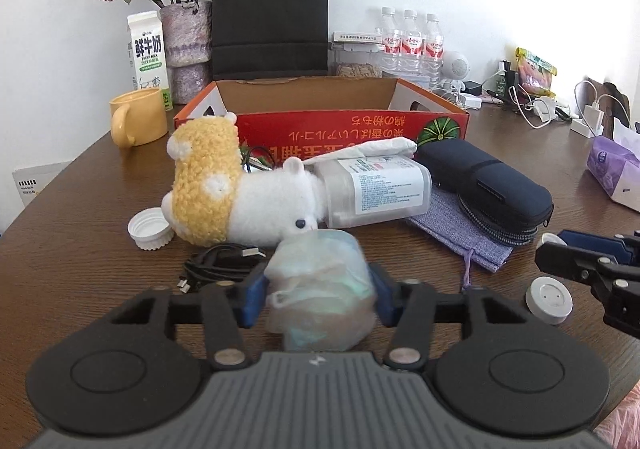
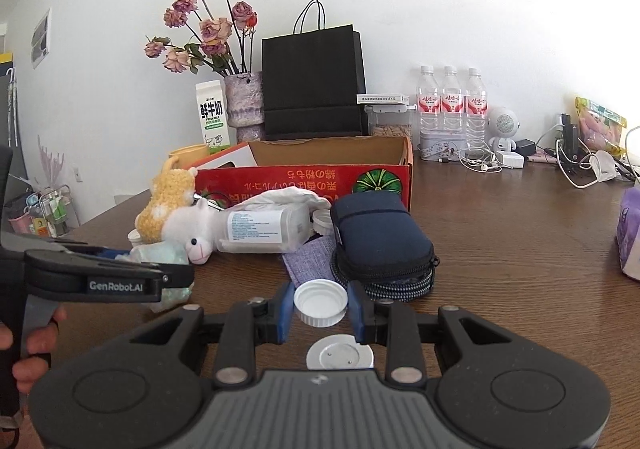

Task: Organize objects
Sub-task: 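Carry the cap and bag over the cardboard box and open both grippers to drop them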

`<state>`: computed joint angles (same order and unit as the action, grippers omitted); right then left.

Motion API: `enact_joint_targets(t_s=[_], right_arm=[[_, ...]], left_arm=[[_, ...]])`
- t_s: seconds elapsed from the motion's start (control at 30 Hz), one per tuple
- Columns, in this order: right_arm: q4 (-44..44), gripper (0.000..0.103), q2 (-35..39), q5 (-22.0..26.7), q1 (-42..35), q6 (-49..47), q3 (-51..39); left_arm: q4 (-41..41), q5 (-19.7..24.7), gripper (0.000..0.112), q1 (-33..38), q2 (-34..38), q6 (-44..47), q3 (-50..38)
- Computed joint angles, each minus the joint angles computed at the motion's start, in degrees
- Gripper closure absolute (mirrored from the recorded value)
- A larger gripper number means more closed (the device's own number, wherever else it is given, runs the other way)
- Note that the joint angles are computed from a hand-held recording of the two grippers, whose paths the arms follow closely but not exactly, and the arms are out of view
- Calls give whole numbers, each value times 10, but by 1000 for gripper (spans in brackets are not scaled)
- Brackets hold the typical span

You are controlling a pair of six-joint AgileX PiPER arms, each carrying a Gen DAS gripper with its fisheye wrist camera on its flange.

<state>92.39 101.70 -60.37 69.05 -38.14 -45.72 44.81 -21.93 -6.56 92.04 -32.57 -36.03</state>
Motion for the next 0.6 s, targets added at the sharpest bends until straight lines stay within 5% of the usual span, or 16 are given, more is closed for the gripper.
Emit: enact_joint_targets(t_s=[0.33,0.6], right_arm=[[-60,76,0,18,-54,-36,-30],[-147,76,-7,46,-137,-99,-85]], left_arm=[[22,-61,71,33,-32,-22,4],[-14,-58,71,11,-7,-44,-90]])
